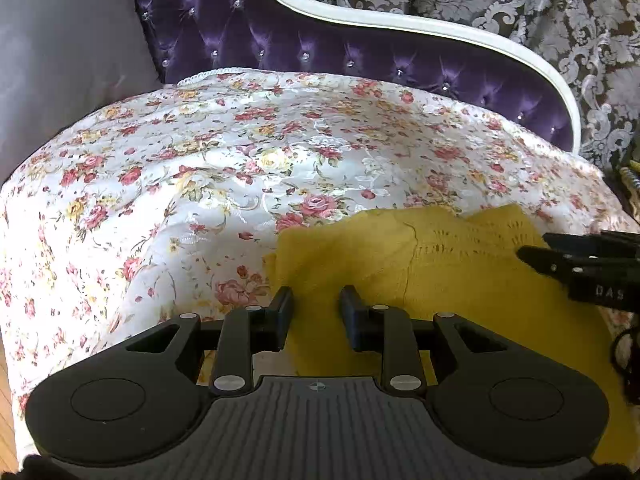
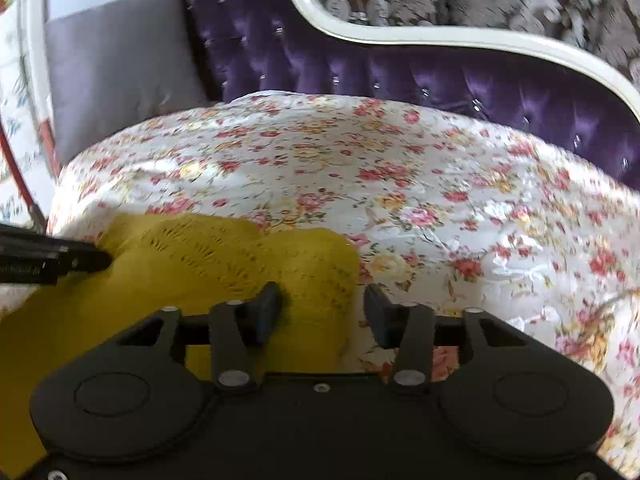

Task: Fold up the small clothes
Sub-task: 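Open both tools and press the folded sweater flat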

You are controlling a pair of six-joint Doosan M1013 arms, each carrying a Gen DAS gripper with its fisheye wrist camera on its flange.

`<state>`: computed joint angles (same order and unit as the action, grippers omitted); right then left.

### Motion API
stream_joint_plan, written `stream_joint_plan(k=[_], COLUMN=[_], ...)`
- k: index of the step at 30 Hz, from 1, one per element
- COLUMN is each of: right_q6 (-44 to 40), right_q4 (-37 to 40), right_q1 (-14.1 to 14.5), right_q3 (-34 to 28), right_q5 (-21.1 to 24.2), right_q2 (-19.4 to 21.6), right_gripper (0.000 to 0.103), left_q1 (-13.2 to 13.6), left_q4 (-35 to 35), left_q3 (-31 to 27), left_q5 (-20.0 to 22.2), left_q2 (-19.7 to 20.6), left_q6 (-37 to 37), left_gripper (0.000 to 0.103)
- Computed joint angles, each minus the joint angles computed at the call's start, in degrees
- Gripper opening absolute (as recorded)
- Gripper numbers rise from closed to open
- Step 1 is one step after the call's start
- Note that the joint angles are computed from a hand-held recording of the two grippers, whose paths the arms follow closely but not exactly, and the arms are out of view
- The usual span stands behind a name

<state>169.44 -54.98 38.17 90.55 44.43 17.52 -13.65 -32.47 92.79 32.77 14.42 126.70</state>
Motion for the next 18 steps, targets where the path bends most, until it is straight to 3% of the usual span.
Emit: stream_joint_plan(k=[6, 8, 11, 14, 18], right_q6=[6.52, 7.45, 8.41, 6.82, 3.02], right_q4=[-4.15, -6.08, -7.20, -6.02, -1.79], right_q1=[0.64, 1.29, 2.25, 3.41, 4.54], right_q3=[1.92, 2.50, 3.38, 3.52, 3.55], right_q5=[-0.04, 0.25, -0.41, 0.28, 1.02], right_q2=[-1.52, -2.10, -3.26, -3.95, -4.48], right_gripper=[0.069, 0.087, 0.092, 0.100, 0.101], left_q1=[0.89, 1.25, 1.39, 1.22, 0.73], left_q4=[-3.86, -5.62, -6.83, -6.75, -2.82], left_q3=[-0.21, 0.36, 2.19, 4.52, 6.95], left_q5=[1.60, 2.80, 3.61, 4.19, 6.08], left_q2=[-1.27, -2.30, -4.53, -6.72, -8.59], left_q6=[1.93, 3.62, 6.77, 9.44, 10.01], left_gripper=[0.027, 0.039, 0.054, 0.054, 0.054])
